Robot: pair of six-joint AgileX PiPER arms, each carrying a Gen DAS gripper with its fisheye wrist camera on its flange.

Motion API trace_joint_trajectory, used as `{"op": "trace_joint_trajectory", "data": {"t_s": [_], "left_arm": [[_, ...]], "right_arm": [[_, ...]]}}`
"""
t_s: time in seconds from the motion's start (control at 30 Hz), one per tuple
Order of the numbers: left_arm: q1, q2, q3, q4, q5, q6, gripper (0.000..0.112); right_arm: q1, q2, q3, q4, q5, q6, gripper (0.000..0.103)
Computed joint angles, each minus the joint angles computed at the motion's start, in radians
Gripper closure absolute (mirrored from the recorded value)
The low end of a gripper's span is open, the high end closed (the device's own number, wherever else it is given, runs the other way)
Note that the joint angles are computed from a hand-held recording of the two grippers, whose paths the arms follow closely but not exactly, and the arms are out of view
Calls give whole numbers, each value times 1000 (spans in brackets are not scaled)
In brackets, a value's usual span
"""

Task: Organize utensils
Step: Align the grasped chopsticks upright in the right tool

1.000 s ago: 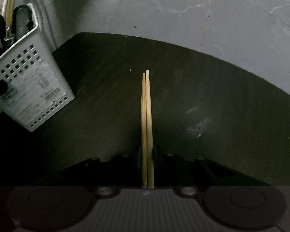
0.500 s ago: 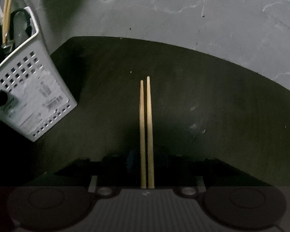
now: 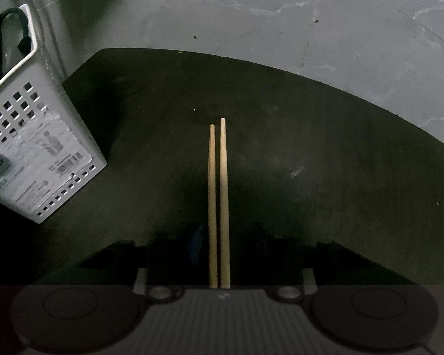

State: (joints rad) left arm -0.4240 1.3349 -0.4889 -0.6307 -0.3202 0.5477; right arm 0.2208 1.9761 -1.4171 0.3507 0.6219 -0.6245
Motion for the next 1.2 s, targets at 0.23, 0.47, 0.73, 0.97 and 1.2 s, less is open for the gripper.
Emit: {"op": "trace_joint_trajectory", "data": {"t_s": [0.23,0.47,0.73,0.97,1.2], "left_arm": [[-9,2,-4,-39,-2,29,35],[-11,2,-5,-48,-3,38,35],[-9,4,-7,-47,1,36,35],[-7,3,-10,-56,5,49,35],[-6,4,-12,-56,6,49,35]], "right_arm": [[17,1,-34,-87,45,101,89],[-20,2,-29,5,57,39,90],[-14,18,-41,4,53,75,90],[-83,33,-34,228,93,54,90],[-107,33,-18,297,87,23,90]]}}
